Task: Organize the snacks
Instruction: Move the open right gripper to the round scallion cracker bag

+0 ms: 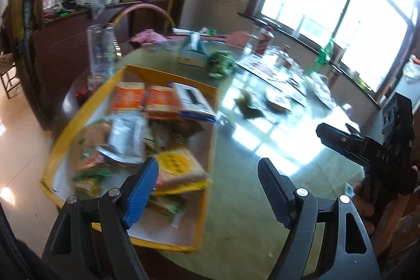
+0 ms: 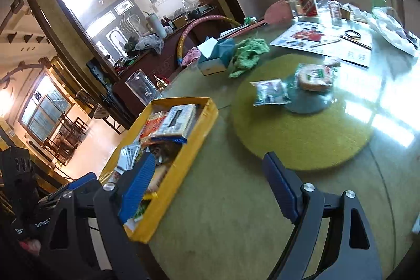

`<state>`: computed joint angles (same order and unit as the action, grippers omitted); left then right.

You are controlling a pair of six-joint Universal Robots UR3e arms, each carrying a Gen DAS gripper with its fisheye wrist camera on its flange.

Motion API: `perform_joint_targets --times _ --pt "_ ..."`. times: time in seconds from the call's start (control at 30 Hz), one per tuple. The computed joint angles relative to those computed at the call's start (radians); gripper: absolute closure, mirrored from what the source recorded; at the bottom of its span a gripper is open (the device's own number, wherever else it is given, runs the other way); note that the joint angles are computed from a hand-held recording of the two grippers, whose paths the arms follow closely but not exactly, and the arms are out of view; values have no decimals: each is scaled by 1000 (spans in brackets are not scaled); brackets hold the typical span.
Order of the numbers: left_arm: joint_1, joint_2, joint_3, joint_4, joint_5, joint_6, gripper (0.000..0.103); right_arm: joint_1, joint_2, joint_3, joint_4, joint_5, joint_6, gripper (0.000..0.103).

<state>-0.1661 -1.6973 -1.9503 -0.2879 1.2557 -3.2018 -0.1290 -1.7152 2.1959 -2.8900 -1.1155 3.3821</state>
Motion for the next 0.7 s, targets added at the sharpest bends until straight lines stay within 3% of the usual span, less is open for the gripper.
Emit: perform_joint_targets --times 0.17,0.3,0.57,0.7 --pt "-76 -10 15 -4 15 -13 25 -158 -157 68 165 70 -81 19" --pt "-90 -1 3 6 1 1 25 -241 -161 36 271 74 -132 19" --pt "-76 -27 4 29 -10 8 25 -224 201 -286 338 -10 -135 19" --pt "-50 -40 8 35 -40 7 25 -205 414 -488 363 -56 -66 19"
